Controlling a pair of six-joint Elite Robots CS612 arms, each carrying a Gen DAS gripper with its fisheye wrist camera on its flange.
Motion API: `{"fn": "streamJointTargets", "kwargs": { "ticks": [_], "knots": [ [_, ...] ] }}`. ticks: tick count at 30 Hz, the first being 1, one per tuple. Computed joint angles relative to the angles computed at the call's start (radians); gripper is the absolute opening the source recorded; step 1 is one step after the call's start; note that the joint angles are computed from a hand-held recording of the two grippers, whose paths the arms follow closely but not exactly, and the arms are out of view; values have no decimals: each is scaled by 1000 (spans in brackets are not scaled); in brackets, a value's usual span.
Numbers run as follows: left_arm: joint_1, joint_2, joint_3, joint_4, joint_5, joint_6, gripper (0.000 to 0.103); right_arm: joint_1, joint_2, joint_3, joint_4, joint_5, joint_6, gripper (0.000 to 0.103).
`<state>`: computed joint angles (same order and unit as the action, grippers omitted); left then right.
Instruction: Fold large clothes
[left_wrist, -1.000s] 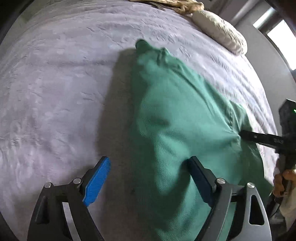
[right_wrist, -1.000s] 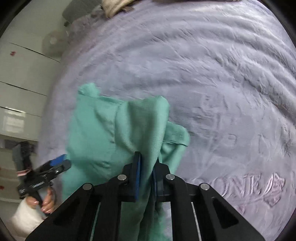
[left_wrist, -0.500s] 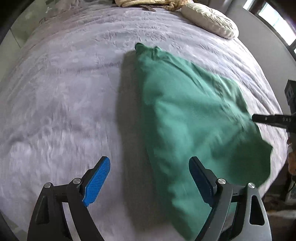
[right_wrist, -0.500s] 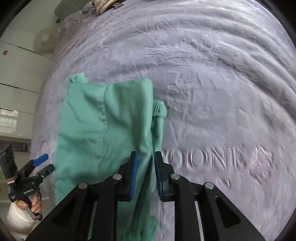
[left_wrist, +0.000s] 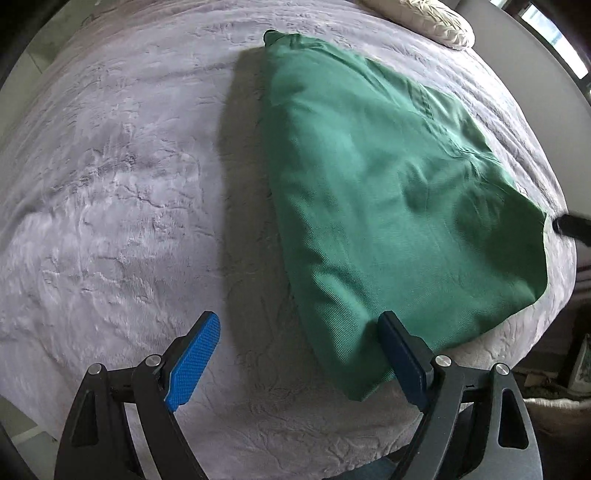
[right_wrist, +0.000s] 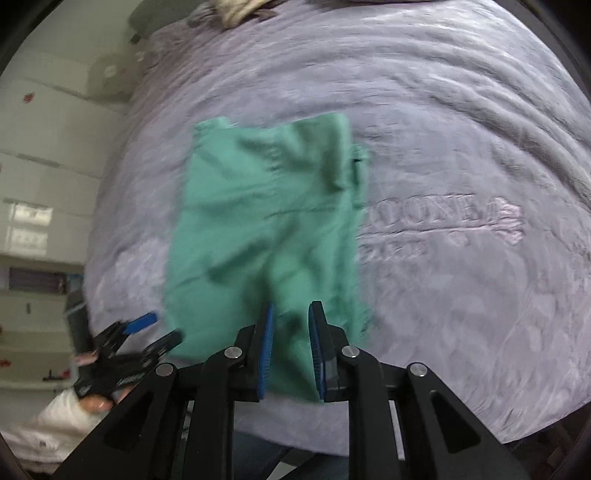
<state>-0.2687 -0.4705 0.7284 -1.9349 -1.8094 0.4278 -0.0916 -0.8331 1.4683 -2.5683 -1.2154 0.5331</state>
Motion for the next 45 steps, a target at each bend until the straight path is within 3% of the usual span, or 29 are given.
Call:
{"fn": "streamJointTargets", "kwargs": {
  "ticks": [5,9,17,19,22,34,39,45],
  "knots": [
    [-6,-1,14,-38,28,-18,96,20,20,-29,105,2,-36,21],
    [-5,-1,11,-31,28,-23,96,23,33,-36,182,-58,-35,21],
    [-11,-22,60,-82,60,3,96,14,43,-13,211,-67,-10,17],
    [-14,-24,71,-98,76,-10,103,13,47,-13,224,-70,-13,17],
    [-14,-18,60,-85,72,-34,103,6,43,1,209,-50,16,17],
    [-15,-26,50,-110,100,-92,103,12,59,-52,290,-55,-29,22],
    [-19,-17,21,-82,130,-104,103,17,66,-70,298,-50,-38,39],
    [-24,-16,13,-67,129,-86,103,32,71,-93,315,-71,-56,50]
  ]
}}
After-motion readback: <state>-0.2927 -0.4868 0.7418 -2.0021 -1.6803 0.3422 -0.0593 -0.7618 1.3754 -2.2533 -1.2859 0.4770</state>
